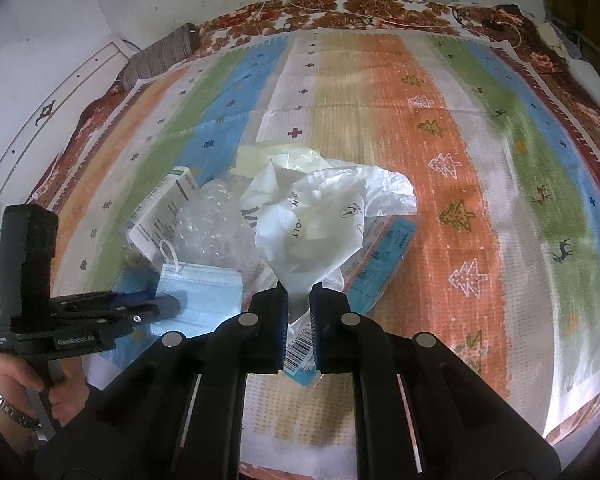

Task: Collect trash
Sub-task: 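Grasp the white plastic bag with the right tool while the left tool grasps the blue face mask, then lift the bag and mask and carry both tools over the bin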

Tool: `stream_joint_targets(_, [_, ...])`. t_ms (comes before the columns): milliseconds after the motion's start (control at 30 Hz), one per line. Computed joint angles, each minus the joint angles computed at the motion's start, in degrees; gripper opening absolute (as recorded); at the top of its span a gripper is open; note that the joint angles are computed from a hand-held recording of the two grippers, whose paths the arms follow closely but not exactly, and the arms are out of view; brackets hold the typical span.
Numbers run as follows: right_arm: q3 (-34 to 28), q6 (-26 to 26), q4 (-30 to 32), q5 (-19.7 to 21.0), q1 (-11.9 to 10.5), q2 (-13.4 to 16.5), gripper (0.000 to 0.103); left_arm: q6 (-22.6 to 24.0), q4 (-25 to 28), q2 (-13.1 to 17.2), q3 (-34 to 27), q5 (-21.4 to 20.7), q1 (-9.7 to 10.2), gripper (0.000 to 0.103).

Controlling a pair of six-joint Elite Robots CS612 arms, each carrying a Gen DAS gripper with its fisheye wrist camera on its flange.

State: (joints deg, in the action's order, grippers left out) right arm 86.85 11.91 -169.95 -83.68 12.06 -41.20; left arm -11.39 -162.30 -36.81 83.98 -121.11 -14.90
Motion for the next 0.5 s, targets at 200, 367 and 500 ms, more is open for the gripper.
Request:
stream_joint_targets(200, [-0.1,-1.12,0.99,-0.06,0.15,-0.04,0.008,2.84,0.2,-0.76,0.7,1.73,-0.94,0.001])
stream_joint_targets(367, [0.62,-2.79,0.74,-0.27,0.52,-0.59,0.008,-0.34,-3.44,-2.12,1.63,1.83,-0.76,0.001])
stream_joint_targets(500, [1.95,-3.35,0.03,0.17,0.76,-1.52,0.008,-1.08,-4.01,-3.81,3.17,3.58,-0.89,0.001])
